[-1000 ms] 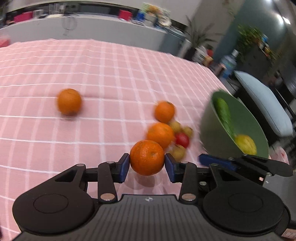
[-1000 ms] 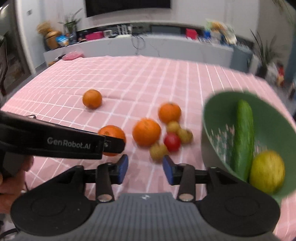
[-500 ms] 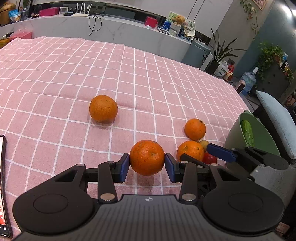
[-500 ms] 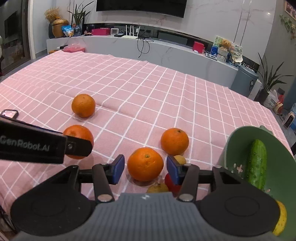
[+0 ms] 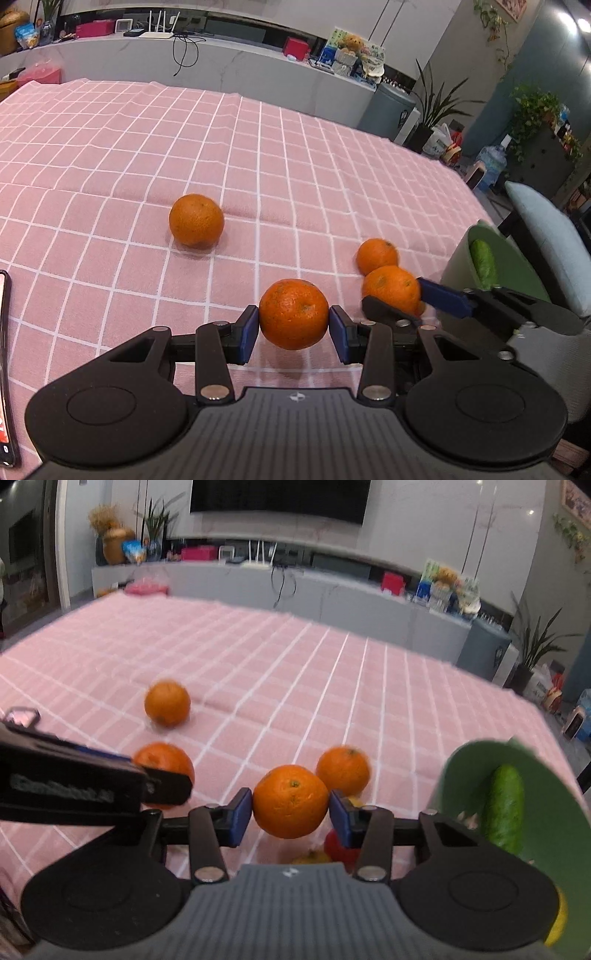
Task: Organize fruits
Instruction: 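Carry both oranges over the colander and lower them inside, then open both tools, release the oranges and pull back from the colander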
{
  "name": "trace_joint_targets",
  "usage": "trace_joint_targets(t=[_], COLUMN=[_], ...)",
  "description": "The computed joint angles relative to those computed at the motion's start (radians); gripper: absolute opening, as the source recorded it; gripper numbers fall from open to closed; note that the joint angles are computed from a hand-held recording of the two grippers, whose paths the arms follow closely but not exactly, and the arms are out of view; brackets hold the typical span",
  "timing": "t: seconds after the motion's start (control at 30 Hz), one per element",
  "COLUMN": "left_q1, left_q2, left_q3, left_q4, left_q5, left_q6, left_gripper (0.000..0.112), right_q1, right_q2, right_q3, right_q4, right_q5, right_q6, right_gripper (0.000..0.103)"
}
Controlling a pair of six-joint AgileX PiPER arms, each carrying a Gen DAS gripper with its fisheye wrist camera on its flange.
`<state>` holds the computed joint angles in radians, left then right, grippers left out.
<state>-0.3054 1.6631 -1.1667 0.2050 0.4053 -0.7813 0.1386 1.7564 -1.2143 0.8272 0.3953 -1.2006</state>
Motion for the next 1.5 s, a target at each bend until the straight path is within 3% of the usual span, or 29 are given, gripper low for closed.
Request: trace_joint_targets(t=[0.2,0.37,0.5,0.67,0.77,0.87,1.03,1.5], left_q1=[-0.059,-0.11,-0.144,-0.163,-0.173,-0.188,-0.207,-0.212], left_q2=[-0.045,-0.021,0.036,0.152,0.238,0.319,0.423,0.545], left_q3=[-0.038,-0.14,-0.258,-0.42,-0.538,-0.643,-0.776,-0.966], left_q4=[0.161,0.154,0.069,-0.137,-0.221,-0.219,-0.213,-0.257], left_q5=[0.021,0.041,0.069,0.114,0.176,0.255,0.375,0.541], left_q6=[-0.154,-0.136,-0.006,0.251,0.365,0.398,0.45,0.613], left_gripper=[0.046,0.046,0.046,0.046,0.046,0.046,0.046,0.047], right_q1=[-0.074,-0.175,-0.28,-0.405,-0.453,-0.472,-0.469,-0.427], right_q2=[-0.123,-0.166,-0.161,-0.106,-0.055,-0.006,0.039,0.096], right_q3=[0.042,-0.01,-0.105,-0.24,-0.319,-0.365,-0.36,-0.407], right_q4=[0.107,0.082,0.024,-0.044,-0.094,-0.14,-0.203,-0.295], right_q5=[0.014,0.094,0.212,0.358,0.442,0.503,0.532,0.611], right_q6=[-0.082,-0.037,0.016,0.06,0.092,0.116,0.112,0.079], right_gripper=[0.043,0.043,0.043,0.043,0.043,0.043,0.043,0.043])
